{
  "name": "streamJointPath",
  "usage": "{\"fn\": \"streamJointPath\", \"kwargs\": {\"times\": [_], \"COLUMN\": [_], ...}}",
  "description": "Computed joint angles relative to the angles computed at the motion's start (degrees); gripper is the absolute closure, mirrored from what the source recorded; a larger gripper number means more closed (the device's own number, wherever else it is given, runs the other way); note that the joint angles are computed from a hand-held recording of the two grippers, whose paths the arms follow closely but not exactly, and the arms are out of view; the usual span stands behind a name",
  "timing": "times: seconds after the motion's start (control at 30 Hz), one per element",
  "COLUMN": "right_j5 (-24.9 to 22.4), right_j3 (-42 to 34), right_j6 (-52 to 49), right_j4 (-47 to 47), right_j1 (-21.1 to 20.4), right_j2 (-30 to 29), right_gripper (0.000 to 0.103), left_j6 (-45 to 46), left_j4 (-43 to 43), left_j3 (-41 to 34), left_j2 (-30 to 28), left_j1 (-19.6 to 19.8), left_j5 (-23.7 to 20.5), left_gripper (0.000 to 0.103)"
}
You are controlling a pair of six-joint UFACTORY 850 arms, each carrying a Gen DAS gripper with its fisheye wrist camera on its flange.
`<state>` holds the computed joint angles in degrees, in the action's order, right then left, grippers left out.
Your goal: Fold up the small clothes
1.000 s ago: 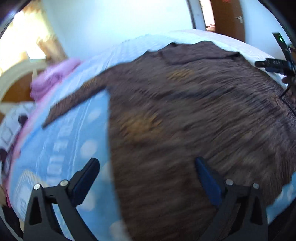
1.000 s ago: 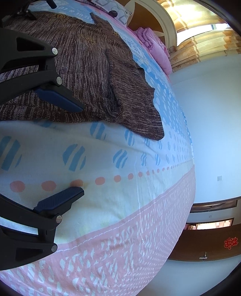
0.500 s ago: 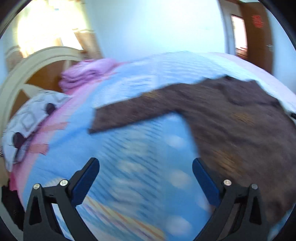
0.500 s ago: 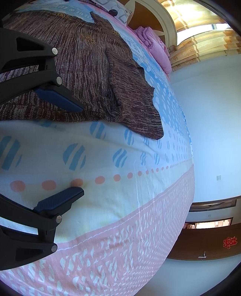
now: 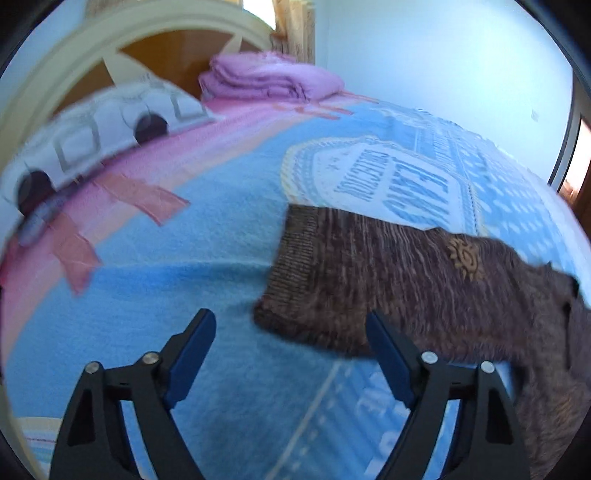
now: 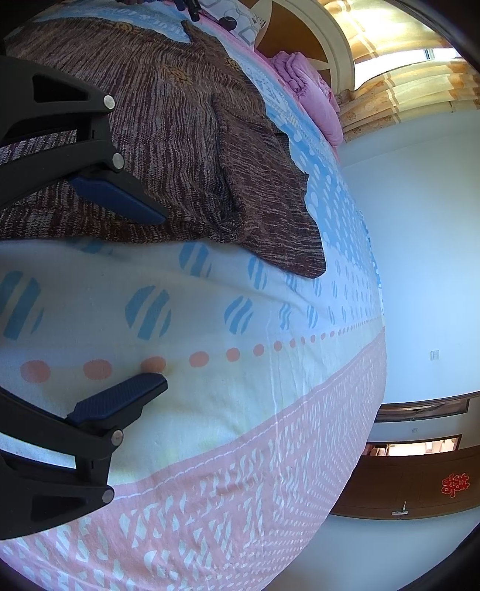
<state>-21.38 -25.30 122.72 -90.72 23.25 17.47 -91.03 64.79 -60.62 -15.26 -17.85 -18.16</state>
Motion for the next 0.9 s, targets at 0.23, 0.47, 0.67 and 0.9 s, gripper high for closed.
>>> {"fn": "streamJointPath", "kwargs": {"times": [0.23,0.47,0.67,0.9], "right_j5": [-0.5,-0.8,-1.0,-1.0], "right_j3": [-0.1,-0.3,-0.5,-0.5], "right_j6": [-0.5,-1.3,-2.2,-2.3], "right_j4": [0.5,1.1,1.9,2.0], "right_j1": [0.3,0.4,0.5,0.5], "right_j2": [-0.2,-0.5,-0.7,-0.8], "right_gripper": [0.02,0.02,0.02,0.02], "left_j6": [7.4,11.0,21.5,28.4], "left_j4": [-15.8,-19.0,-28.3,-33.9], "left_j3": [-2.4,-4.5,-5.3,-6.9], "left_j2": [-2.9,-4.7,-4.4,-3.4], "left_j1": [1.9,2.9,3.6,3.3], "left_j5": [4.4,6.5,7.7,8.4], "left_gripper": [0.023,0.089,0.092,0.092]}}
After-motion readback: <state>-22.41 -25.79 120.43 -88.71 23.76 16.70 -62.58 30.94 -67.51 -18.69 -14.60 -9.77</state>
